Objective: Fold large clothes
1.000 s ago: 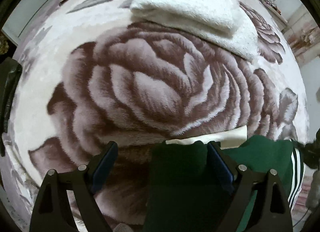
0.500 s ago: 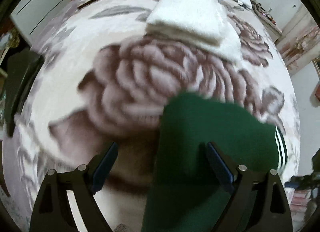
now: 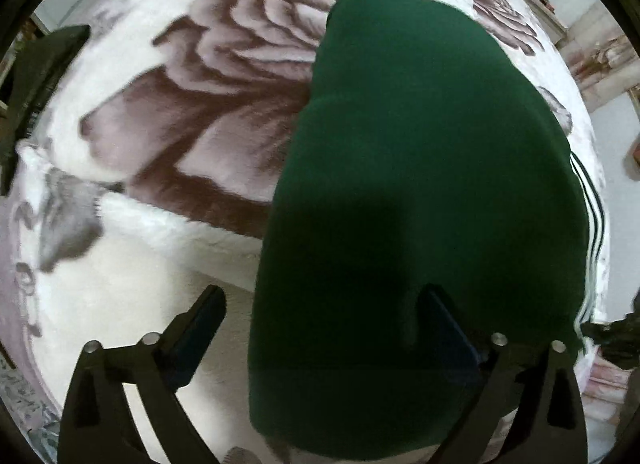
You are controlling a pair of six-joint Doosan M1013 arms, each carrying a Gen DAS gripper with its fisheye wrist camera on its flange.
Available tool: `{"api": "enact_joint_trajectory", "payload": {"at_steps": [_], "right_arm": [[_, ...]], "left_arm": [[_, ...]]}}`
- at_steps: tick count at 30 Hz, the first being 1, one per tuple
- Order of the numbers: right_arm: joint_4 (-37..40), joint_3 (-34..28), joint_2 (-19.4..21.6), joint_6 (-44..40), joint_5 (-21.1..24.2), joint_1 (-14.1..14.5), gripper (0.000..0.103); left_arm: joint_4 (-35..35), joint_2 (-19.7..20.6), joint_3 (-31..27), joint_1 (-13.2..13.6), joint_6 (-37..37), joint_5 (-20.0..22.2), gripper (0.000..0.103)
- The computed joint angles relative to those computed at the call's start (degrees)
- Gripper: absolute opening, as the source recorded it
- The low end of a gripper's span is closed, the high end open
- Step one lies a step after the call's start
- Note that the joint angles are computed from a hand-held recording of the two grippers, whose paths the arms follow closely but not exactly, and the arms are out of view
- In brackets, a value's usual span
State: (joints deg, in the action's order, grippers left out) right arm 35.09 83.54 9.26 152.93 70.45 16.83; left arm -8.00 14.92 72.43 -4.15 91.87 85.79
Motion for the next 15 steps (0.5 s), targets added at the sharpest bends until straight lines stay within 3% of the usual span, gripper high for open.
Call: {"api": "enact_joint_trajectory", "payload": {"at_steps": [8,12,13,14,15], "right_arm": [[0.7,0.0,2.3,-7.4,4.5,-0.1,0.003],[1.7,-2.3,3.1,-14.6,8.2,-0.8,0.012],[1.4,-2.6,2.8,-15.6,8.1,-1.0,0.027],[0.8,-2.7,2.5,-16.8,7.1,-1.4,0.056],[0.3,-2.5,1.9,-18.4,5.2,-1.9,0.073]], "left_arm": [[-15.7,3.1,-0.2,3.8,0.7,1.8,0.103],[-15.1,3.5,-2.6,4.1,1.0,2.4,0.103],[-14.1,3.3,-3.2,4.2,1.3,1.8,0.103],[-13.7,3.2,-3.7,4.4,1.6,1.1,0.103],[-13.8,3.3,-4.3,4.6,1.8,0.5,0.103]]}}
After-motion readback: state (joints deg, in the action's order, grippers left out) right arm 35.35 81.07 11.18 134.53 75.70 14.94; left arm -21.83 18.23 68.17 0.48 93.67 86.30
